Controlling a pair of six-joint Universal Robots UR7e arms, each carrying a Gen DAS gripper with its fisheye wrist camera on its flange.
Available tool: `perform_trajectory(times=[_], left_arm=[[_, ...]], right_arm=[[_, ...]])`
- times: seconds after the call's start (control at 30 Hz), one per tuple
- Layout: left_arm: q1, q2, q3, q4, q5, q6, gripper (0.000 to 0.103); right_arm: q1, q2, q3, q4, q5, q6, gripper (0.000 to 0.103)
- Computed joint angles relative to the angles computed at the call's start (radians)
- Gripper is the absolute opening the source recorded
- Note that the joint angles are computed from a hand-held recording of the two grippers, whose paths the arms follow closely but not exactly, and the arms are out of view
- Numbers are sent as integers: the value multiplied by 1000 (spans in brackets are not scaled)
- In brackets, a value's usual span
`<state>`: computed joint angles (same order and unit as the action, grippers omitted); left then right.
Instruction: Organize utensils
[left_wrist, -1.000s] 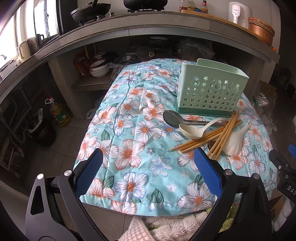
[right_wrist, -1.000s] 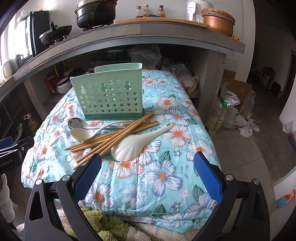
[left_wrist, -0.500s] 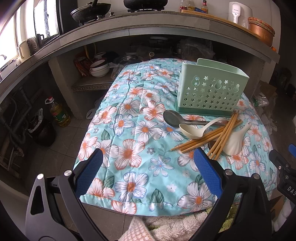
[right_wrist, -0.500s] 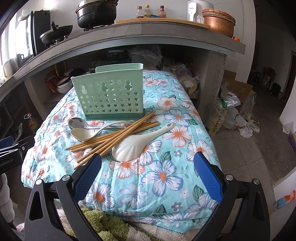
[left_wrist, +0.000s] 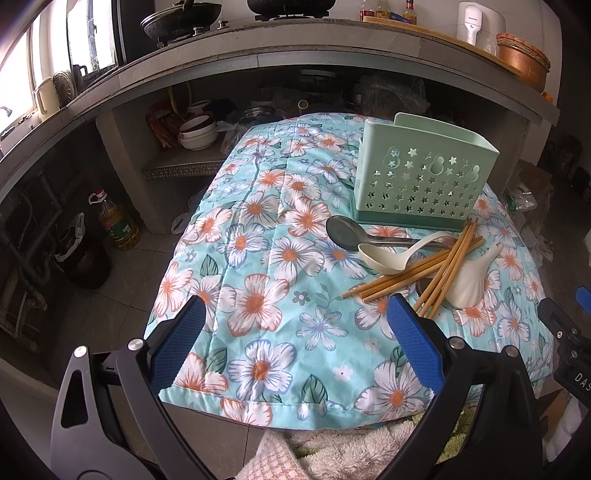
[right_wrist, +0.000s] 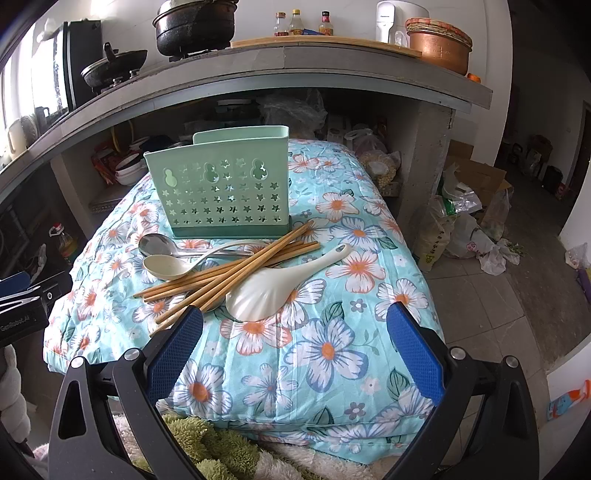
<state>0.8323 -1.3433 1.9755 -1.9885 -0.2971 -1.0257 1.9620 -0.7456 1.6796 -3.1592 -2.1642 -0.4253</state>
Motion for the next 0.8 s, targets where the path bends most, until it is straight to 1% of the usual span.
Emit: perform_trajectory(times=[0.1, 0.13, 0.17, 0.27, 0.4, 0.57, 0.73, 0.8], left_arm=[[1, 6, 3, -15, -10, 6, 95], [5, 10, 7, -40, -14, 24, 95], [26, 10, 17, -107, -19, 83, 95], [51, 32, 6, -186, -47, 157, 95], [79, 56, -4, -314, -73, 283, 95], [128, 90, -44, -438, -102, 431, 95], [171, 124, -96, -536, -109, 560, 95], [190, 140, -120, -577, -121, 613, 95]], right_arm=[[2, 2, 2, -13, 0, -6, 97], [2, 3, 3, -17, 1, -8, 97], [2, 3, 3, -20, 4, -10, 97], [-2, 6, -8, -23, 20, -17, 97], [-2, 34, -40, -99, 53, -24, 97], [-6, 47, -56, -121, 150, 52, 97], [-21, 36, -38, -16, 207, 122, 97], [-28, 32, -36, 15, 215, 157, 97]])
